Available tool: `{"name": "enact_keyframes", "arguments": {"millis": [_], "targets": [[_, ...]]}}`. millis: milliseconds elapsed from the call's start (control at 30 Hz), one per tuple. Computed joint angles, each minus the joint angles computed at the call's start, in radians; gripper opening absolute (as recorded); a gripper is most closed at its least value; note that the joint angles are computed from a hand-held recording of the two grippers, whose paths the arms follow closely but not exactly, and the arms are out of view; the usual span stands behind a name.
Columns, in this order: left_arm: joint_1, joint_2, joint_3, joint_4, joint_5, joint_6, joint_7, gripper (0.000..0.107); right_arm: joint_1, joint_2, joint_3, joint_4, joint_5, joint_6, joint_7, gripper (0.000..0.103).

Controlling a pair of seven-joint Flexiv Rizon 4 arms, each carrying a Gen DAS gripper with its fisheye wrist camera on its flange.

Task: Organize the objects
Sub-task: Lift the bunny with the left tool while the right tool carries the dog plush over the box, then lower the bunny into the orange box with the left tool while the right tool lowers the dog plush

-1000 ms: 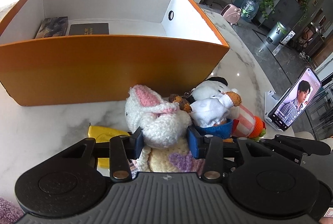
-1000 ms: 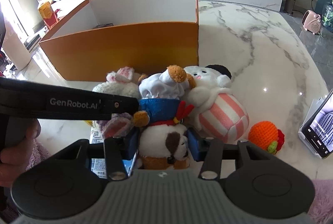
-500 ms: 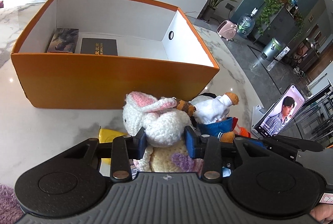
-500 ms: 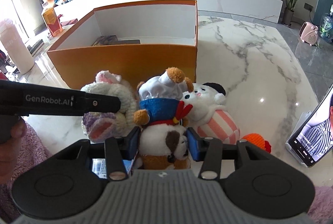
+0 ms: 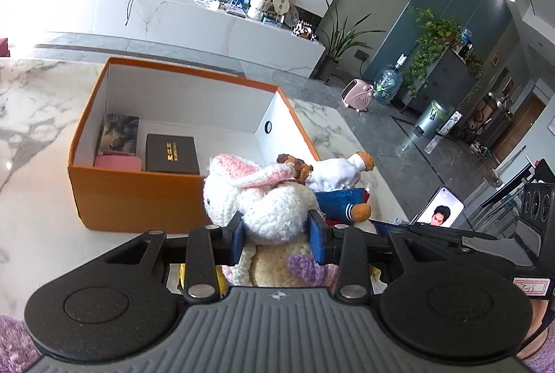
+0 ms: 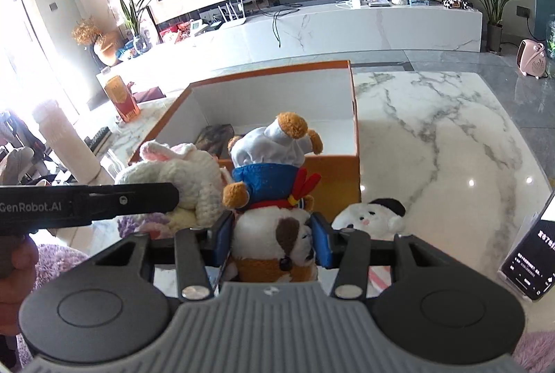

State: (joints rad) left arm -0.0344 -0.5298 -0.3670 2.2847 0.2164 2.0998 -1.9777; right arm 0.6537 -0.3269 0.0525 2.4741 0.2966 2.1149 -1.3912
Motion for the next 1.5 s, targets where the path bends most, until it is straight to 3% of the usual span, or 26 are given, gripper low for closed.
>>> {"name": "enact_keyframes", "arguments": {"millis": [133,533,700,867,967,1267,1500], "targets": [[0.034,0.019,-0.012,-0.018,0.020,-0.002,0.003,0.042,-0.021,0.004,0.008,-0.034,-0.024,0.009,0.000,0.050],[-0.017,0.012,0.073,-0.140,-0.038,-0.048,0.143,0.042,-0.120,-0.044,0.027,-0.178,-0.138,-0.001,0.050,0.050],[-0.072,-0.028,0.118,-0.204,-0.086,-0.062,0.235,0.042,-0.057,-0.102,-0.050,-0.270,-0.081,-0.005,0.040,0.050],[-0.147,-0.072,0.176,-0.257,-0.164,-0.108,0.337,0.042,-0.010,-0.180,-0.123,-0.359,-0.080,-0.079,0.026,0.050],[-0.135,-0.104,0.154,-0.279,-0.183,-0.147,0.375,0.042,0.012,-0.222,-0.167,-0.395,-0.105,-0.129,0.024,0.050],[-0.061,-0.186,0.065,-0.323,-0.206,-0.231,0.459,0.042,-0.020,-0.286,-0.187,-0.435,-0.232,-0.249,0.102,0.050],[0.032,-0.236,-0.040,-0.338,-0.201,-0.277,0.508,0.042,-0.154,-0.287,-0.088,-0.461,-0.361,-0.375,0.182,0.050]]}}
